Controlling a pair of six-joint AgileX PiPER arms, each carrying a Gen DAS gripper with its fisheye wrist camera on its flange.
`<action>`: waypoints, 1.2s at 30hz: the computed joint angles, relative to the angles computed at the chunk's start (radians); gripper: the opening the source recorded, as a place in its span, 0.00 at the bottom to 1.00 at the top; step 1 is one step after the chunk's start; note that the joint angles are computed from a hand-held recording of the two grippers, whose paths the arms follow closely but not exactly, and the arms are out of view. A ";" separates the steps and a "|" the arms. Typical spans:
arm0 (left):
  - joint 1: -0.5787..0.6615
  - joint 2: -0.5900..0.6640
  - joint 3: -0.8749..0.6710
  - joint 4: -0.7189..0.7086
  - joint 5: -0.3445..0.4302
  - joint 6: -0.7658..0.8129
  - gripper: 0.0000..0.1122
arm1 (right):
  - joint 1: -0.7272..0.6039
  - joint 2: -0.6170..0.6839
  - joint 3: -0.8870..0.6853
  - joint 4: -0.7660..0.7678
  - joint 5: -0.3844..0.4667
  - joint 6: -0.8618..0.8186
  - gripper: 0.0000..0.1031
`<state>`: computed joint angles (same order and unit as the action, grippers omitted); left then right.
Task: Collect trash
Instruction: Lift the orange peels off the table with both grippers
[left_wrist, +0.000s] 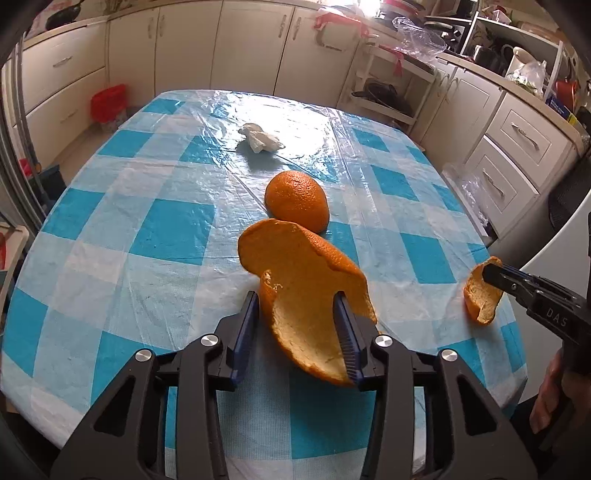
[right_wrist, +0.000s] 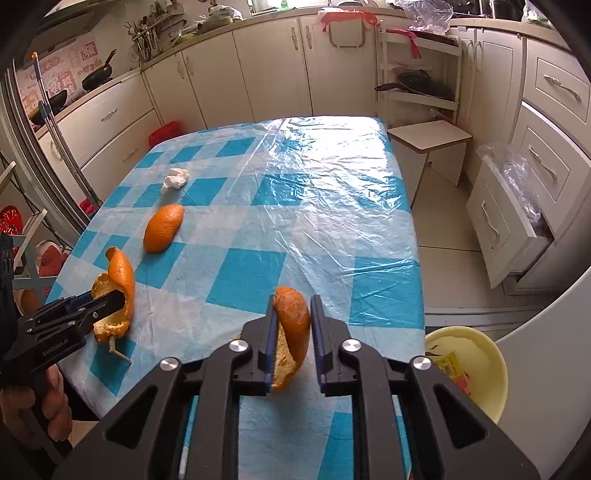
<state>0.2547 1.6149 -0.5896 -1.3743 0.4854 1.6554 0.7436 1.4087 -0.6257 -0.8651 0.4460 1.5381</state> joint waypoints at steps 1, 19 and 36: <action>-0.002 0.004 -0.001 -0.014 -0.003 0.009 0.37 | 0.002 0.002 0.001 -0.005 -0.001 0.004 0.29; 0.060 0.104 -0.085 0.017 0.136 -0.068 0.15 | -0.029 0.043 0.003 -0.034 -0.035 0.026 0.11; -0.042 0.041 -0.024 -0.078 -0.001 0.028 0.17 | -0.052 0.058 -0.002 0.034 -0.066 -0.044 0.12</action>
<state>0.2123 1.6562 -0.6139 -1.4527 0.4849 1.6836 0.6912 1.4665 -0.6280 -0.8311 0.3797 1.4938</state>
